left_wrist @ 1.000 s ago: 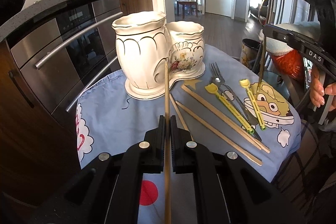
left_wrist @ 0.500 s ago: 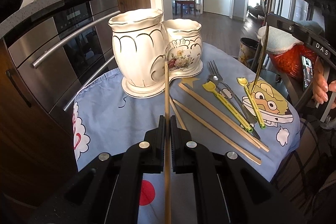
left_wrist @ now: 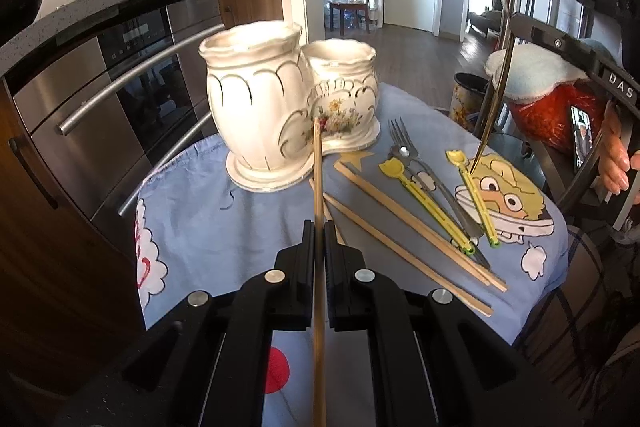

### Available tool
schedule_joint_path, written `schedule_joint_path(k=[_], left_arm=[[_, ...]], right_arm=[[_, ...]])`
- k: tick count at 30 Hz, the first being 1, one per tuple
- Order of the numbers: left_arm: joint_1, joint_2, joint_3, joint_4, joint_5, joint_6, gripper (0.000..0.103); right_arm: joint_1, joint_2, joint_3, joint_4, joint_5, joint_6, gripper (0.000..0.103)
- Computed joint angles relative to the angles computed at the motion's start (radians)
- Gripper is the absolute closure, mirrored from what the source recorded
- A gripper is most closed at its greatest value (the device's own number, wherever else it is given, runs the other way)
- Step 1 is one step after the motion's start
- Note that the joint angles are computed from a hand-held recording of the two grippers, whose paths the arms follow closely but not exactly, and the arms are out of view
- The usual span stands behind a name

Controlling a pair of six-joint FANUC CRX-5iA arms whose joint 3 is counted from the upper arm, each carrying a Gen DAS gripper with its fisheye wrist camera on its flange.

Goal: Organize utensils
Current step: 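Lift the chopstick with the left tool toward the white ceramic holder while the right tool carries the fork there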

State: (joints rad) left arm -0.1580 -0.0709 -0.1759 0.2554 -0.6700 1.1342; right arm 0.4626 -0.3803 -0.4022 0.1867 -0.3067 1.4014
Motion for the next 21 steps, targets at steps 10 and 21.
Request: schedule_joint_path(k=[10, 21], left_arm=[[-0.001, -0.028, -0.011, 0.136, 0.121, -0.120, 0.098], [-0.009, 0.031, 0.019, 0.428, 0.282, -0.293, 0.098]], right_arm=[[-0.003, 0.034, 0.079, -0.079, -0.024, 0.087, 0.099], [-0.018, 0.104, 0.220, -0.187, -0.083, 0.201, 0.099]])
